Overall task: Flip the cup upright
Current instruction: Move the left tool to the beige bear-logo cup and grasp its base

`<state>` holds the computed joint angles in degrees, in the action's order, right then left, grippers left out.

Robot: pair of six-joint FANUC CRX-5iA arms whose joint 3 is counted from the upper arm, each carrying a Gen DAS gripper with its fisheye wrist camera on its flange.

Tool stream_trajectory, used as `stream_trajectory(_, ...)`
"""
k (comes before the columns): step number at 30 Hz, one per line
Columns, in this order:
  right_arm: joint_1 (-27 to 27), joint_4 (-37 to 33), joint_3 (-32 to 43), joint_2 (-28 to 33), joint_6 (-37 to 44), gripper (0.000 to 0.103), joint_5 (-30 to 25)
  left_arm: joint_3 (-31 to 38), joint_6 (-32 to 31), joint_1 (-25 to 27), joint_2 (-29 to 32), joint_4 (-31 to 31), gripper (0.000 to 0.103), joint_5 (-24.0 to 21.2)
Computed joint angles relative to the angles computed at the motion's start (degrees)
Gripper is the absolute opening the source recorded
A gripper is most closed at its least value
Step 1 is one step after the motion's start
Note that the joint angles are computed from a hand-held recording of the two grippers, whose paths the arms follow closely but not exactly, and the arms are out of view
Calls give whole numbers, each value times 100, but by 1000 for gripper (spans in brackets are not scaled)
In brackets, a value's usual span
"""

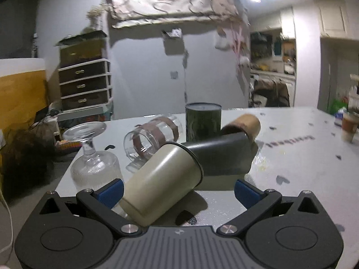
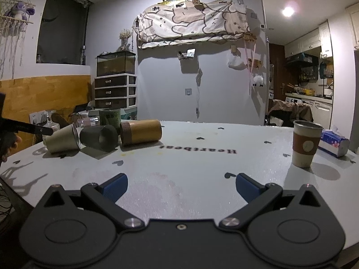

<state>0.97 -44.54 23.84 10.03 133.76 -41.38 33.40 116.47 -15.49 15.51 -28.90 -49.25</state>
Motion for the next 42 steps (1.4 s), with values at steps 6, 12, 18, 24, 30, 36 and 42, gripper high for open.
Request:
stream_trajectory(6, -17, -24, -51, 14, 12, 103, -44, 157, -386, 330, 213, 488, 103, -98)
stream_trajectory(12, -14, 22, -81, 75, 12, 103, -127, 40, -229, 534, 223, 766, 103, -64)
stream_trajectory(18, 9, 132, -105, 108, -85, 103, -94, -213, -514, 635, 65, 1187, 103, 131)
stream_trajectory(24, -25, 79, -74, 136, -106, 103, -130, -864, -2110, 771, -259, 2708, 103, 370)
stream_trajectory(30, -35, 68, -15, 188, -198, 103, -223, 415, -1587, 323, 269, 1341, 103, -675)
stream_trajectory(36, -47, 1, -49, 160, -69, 103, -223, 1434, -1935, 448, 1011, 1732, 99, -1430)
stream_trajectory(42, -115, -61, -31, 171, -60, 103, -229, 1729, -1785, 221, 1234, 1527, 80, -1825)
